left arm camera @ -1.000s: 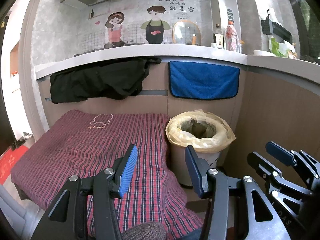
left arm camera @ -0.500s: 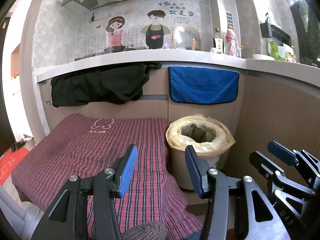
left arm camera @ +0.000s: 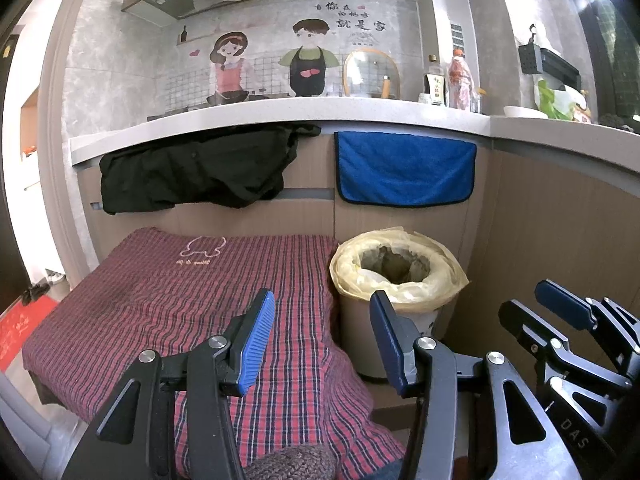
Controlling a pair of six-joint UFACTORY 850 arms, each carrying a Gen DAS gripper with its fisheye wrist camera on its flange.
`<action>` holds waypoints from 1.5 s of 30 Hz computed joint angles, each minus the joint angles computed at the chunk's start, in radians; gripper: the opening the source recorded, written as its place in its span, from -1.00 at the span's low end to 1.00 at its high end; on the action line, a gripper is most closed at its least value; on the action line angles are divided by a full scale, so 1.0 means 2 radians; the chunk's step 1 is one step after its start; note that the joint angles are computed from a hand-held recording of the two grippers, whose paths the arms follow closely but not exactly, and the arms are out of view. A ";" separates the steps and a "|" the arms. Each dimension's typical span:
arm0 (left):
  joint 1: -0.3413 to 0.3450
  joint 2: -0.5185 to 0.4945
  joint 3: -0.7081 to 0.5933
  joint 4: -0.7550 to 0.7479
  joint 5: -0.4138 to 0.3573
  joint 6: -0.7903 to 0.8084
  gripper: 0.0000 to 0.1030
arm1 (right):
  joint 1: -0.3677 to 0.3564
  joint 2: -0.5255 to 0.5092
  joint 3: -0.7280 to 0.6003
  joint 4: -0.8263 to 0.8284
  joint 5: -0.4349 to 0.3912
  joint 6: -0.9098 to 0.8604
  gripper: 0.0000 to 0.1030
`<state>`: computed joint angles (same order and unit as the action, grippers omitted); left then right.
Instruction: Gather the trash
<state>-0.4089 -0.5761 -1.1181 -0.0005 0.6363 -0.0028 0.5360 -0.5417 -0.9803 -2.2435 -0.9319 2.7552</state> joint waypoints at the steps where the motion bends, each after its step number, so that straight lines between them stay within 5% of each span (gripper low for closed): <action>1: 0.000 0.000 0.000 0.001 -0.001 0.000 -0.02 | 0.000 0.000 0.000 0.000 0.000 0.000 -0.14; 45: 0.007 -0.008 -0.003 0.025 -0.006 -0.015 -0.02 | -0.002 0.000 0.003 0.000 -0.006 0.006 -0.14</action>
